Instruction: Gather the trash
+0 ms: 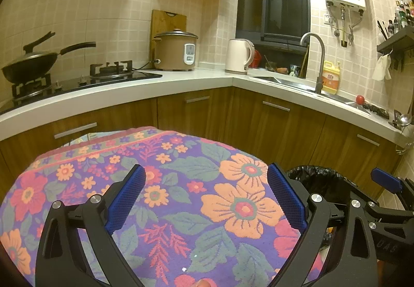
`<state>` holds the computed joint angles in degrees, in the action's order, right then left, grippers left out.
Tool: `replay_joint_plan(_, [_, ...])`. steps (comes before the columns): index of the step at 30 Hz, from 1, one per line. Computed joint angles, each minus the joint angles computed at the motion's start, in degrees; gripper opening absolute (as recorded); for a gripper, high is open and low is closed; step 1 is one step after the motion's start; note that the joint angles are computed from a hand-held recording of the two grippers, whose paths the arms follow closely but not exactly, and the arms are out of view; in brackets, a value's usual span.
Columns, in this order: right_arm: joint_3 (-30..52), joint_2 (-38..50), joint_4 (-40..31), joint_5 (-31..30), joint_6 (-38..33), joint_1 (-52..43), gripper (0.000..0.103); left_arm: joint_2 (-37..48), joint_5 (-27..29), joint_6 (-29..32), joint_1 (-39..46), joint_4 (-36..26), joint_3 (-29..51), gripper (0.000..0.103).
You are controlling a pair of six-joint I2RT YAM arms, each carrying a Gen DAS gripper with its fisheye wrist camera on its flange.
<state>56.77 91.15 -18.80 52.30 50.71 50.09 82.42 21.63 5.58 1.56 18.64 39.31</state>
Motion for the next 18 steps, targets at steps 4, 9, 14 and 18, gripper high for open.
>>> replay_joint_plan(4, [-0.3, -0.1, 0.4, -0.6, 0.2, -0.2, 0.091, 0.1, -0.3, 0.3, 0.1, 0.2, 0.0, 0.094])
replay_joint_plan(9, [-0.8, -0.2, 1.2, -1.5, 0.4, -0.8, 0.094, 0.1, -0.5, 0.7, 0.1, 0.1, -0.1, 0.094])
replay_joint_plan(14, [-0.9, -0.2, 1.5, -1.3, 0.4, -0.8, 0.094, 0.3, -0.9, 0.5, -0.2, 0.7, -0.1, 0.094])
replay_joint_plan(18, [-1.0, -0.6, 1.0, -0.8, 1.1, -0.3, 0.094, 1.4, -0.6, 0.2, 0.2, 0.7, 0.6, 0.094])
